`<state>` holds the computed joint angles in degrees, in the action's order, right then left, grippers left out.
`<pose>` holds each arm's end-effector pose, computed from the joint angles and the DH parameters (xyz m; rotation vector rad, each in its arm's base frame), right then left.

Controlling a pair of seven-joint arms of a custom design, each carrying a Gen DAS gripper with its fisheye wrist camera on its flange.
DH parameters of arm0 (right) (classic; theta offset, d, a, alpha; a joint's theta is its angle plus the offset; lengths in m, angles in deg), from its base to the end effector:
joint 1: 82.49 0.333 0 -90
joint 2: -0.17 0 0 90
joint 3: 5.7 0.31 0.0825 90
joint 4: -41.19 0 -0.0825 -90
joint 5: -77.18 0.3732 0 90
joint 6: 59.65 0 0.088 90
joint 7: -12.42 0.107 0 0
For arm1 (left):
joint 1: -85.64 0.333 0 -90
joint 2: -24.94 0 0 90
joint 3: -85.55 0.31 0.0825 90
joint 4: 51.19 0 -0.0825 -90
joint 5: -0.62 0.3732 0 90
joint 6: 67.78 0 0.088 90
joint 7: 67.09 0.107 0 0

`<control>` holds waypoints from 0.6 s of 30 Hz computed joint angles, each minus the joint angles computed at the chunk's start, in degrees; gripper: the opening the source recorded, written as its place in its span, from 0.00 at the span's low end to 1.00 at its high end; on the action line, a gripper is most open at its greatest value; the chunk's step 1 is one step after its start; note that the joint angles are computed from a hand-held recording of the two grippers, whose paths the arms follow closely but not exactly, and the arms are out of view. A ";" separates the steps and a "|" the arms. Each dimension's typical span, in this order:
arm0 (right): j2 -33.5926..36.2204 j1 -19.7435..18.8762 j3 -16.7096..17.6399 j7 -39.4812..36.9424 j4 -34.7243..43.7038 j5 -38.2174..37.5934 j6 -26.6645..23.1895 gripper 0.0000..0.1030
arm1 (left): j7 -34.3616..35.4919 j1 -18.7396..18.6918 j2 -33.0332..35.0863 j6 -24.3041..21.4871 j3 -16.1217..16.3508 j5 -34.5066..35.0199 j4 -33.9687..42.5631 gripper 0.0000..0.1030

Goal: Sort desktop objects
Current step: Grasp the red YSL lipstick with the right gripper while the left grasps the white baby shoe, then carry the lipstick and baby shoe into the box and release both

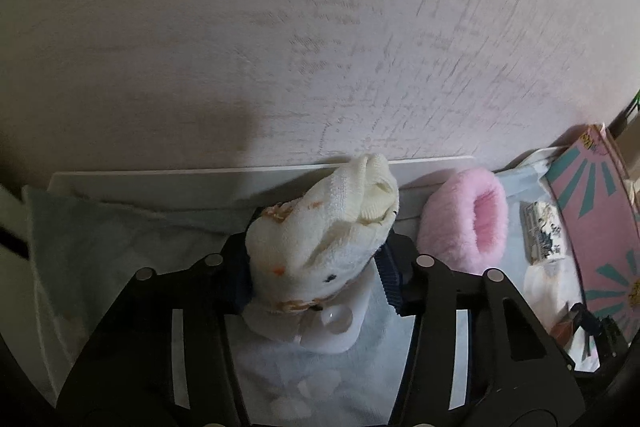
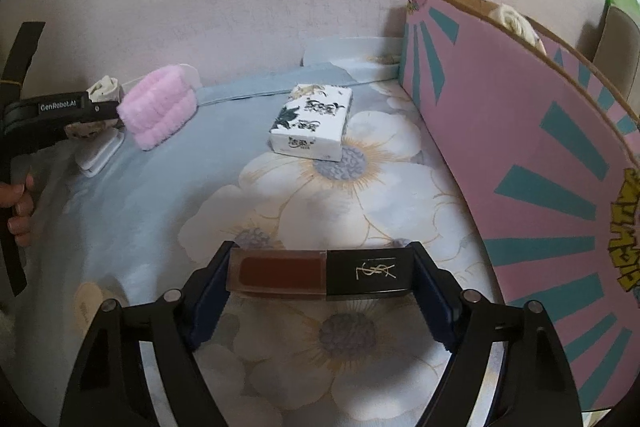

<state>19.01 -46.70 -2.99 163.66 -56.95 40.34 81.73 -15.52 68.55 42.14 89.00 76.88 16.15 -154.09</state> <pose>0.5275 0.4168 0.4428 -1.8756 1.8374 -0.6084 0.6016 -0.2907 0.4570 -1.9629 1.9069 -0.8434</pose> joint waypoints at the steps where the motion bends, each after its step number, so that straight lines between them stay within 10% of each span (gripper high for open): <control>1: 0.09 -0.09 0.08 -0.69 0.27 0.06 -0.05 0.77 | -0.73 -0.16 -0.82 0.33 0.17 0.15 -0.73 0.44; 18: -8.64 -3.75 2.44 -12.96 -2.24 7.45 3.58 0.77 | -0.59 4.75 -15.70 -6.50 -2.28 -3.90 -6.88 0.44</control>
<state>10.37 -50.45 -0.55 150.71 -59.19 47.79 85.32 -16.12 73.30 26.43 82.50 74.60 12.24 -160.97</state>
